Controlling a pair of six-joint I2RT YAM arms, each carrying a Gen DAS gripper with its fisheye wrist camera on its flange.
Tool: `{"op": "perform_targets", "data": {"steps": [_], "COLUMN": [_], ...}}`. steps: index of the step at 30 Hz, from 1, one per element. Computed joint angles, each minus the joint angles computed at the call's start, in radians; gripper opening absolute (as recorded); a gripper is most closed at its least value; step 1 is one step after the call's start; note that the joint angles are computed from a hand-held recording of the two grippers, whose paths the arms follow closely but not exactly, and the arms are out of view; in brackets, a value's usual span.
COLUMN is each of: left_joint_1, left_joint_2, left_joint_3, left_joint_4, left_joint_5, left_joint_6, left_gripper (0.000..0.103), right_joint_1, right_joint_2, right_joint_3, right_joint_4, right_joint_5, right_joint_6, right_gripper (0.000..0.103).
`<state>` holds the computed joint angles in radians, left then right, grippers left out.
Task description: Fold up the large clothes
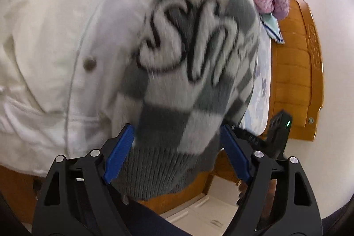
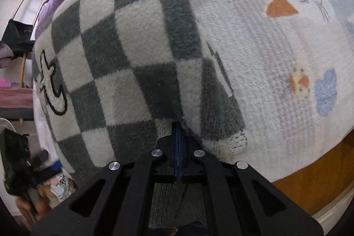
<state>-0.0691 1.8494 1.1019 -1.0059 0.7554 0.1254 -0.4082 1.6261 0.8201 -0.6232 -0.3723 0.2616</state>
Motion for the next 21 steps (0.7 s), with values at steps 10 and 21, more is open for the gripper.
{"op": "perform_targets", "data": {"steps": [10,21], "left_joint_1": [-0.065,-0.217], "left_joint_2": [-0.158,-0.140], "left_joint_3": [-0.146,-0.198], "left_joint_4": [0.122,0.223], "left_joint_5": [-0.210,-0.415], "left_joint_6": [-0.041,-0.090], "left_gripper": [0.079,0.093], "right_joint_1": [-0.068,-0.142], "right_joint_2": [-0.055,-0.586], "right_joint_3": [-0.081,-0.400], "right_joint_4": [0.070,0.043], "right_joint_5": [-0.073,-0.077], "right_joint_6": [-0.014,0.079], "right_gripper": [0.000,0.003]}}
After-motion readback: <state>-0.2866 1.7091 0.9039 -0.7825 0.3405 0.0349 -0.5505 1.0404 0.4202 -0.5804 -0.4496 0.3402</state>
